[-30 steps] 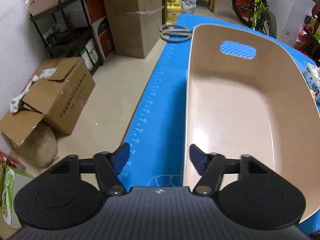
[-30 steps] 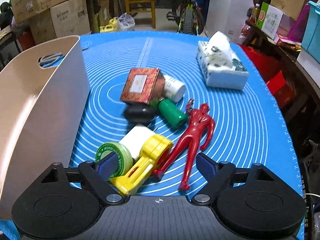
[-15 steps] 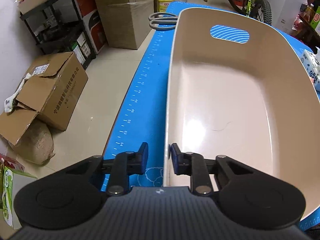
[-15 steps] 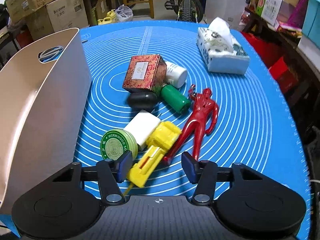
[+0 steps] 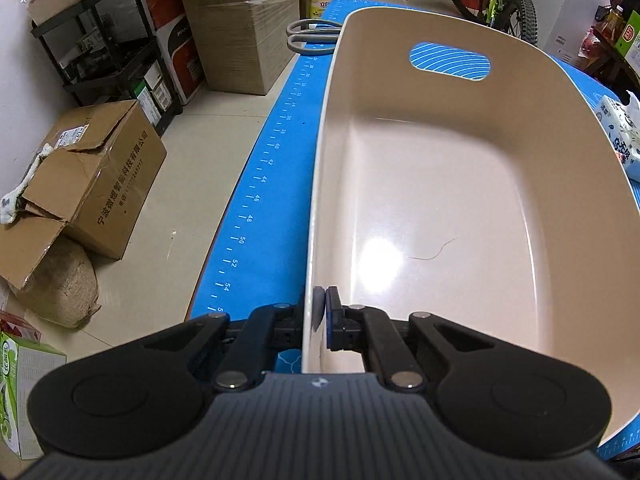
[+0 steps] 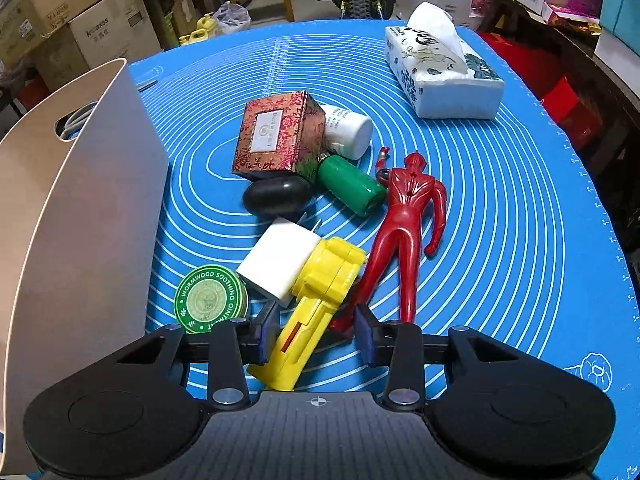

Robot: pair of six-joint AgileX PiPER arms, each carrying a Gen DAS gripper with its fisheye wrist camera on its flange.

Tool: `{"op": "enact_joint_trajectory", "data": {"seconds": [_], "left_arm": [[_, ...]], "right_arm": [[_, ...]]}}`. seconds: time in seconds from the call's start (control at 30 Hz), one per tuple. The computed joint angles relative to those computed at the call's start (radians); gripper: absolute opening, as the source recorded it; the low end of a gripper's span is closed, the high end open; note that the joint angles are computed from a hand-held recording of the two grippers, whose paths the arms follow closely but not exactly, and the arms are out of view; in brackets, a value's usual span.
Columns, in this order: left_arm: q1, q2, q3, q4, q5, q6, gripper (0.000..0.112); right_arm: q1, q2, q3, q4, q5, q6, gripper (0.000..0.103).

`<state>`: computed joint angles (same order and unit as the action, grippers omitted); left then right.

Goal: Organize rigid objects
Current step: 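Move the left tool to the bin rim and close on it, then grasp the yellow toy with red dial with the right gripper while left holds bin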

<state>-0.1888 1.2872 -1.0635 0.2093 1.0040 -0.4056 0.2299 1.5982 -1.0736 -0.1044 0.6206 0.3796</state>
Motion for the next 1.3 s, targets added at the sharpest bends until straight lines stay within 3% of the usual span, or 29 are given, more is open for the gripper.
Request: {"op": "enact_joint_trajectory", "data": {"seconds": [0.17, 0.43, 0.57, 0.73, 0.87, 1.13, 1.3], "left_arm": [[-0.001, 0.000, 0.002, 0.001, -0.002, -0.002, 0.008], [0.008, -0.001, 0.005, -0.004, -0.007, 0.006, 0.008], [0.006, -0.002, 0.006, -0.003, -0.007, 0.005, 0.008], [0.007, -0.004, 0.009, -0.002, -0.008, 0.006, 0.008], [0.009, -0.004, 0.010, -0.001, -0.009, 0.008, 0.008], [0.007, -0.005, 0.011, 0.003, -0.007, 0.007, 0.008], [0.005, -0.007, 0.008, 0.003, -0.002, 0.005, 0.008]], "right_arm": [[-0.016, -0.038, 0.020, 0.005, -0.007, 0.004, 0.036], [-0.006, -0.095, 0.064, -0.084, -0.004, 0.060, 0.034], [-0.019, -0.096, 0.065, -0.030, 0.029, 0.009, 0.034], [-0.008, -0.104, 0.076, -0.024, 0.062, 0.002, 0.036], [0.011, -0.124, 0.092, -0.054, 0.072, 0.025, 0.046], [0.066, -0.143, 0.105, -0.107, 0.105, 0.052, 0.051], [0.058, -0.151, 0.117, -0.037, 0.119, 0.008, 0.049]]}}
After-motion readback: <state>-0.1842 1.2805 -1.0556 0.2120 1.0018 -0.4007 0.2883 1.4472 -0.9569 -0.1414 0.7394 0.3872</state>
